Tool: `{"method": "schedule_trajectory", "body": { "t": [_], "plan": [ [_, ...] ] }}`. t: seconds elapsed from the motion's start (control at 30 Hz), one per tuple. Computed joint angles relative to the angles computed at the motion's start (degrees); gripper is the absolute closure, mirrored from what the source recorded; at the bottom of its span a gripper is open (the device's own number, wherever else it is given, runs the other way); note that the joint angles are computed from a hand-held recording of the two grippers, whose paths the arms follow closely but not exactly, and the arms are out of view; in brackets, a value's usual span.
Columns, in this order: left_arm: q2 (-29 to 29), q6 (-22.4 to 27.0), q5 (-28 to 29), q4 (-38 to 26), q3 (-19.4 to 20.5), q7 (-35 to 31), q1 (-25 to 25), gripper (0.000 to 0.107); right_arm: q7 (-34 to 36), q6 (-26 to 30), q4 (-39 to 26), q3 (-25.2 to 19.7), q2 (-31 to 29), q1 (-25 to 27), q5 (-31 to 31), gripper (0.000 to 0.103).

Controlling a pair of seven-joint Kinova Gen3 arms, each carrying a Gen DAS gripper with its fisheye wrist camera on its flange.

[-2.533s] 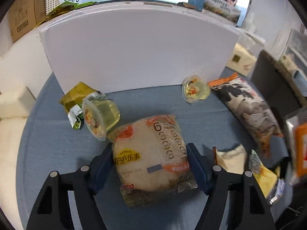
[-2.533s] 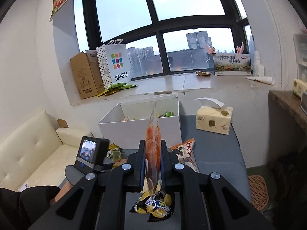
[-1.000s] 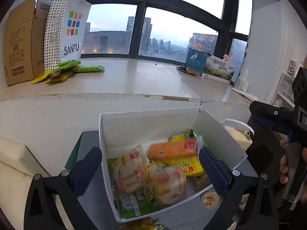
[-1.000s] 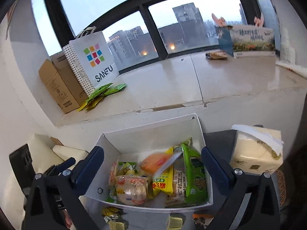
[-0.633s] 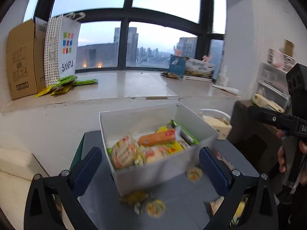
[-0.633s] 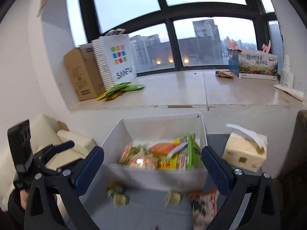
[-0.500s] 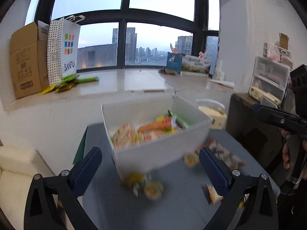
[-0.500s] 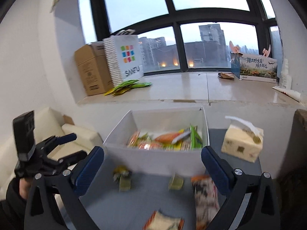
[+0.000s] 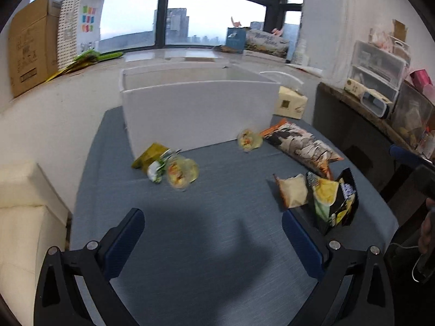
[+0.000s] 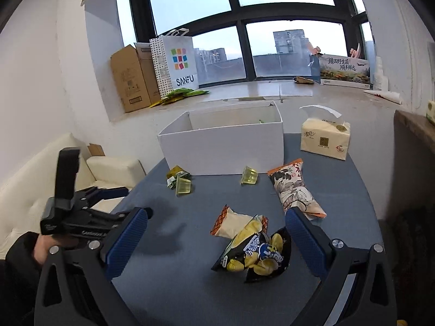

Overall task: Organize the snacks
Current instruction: 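Grasp a clear jelly cup with the left tool while the right tool grasps a green jelly cup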

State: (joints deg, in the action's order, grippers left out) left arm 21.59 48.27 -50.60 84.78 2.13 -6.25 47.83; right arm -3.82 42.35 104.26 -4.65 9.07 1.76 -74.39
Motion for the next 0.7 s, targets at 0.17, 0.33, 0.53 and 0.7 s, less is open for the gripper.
{"method": "schedule_trajectory", "body": {
  "t": [0.17,0.33,0.53,0.7],
  "plan": [
    [1.6,-2.4,3.0,-2.6,-0.3,-5.2,-3.7,0.005,-0.1,-0.2,0.4,0.4,0.1,0.6,-1.1,0.000],
    [4.2,-6.1,8.8,-4.9,-1.8,-9.4,-7.9,0.005,1.9,-0.8,1.1,0.3,-0.3,0.4,-2.4,0.000],
    [7.1,-8.8,16.6,-7.3,-2.5,-18.4,-11.9,0.005,0.5,-1.6,0.9,0.3,0.1,-0.2,-0.2,0.000],
    [9.4,-4.4,18.3,-10.9,-4.7,-22.3,-10.7,0.011,0.5,-2.3,1.3,-0.2,0.1,-0.3,0.1,0.000]
  ]
}}
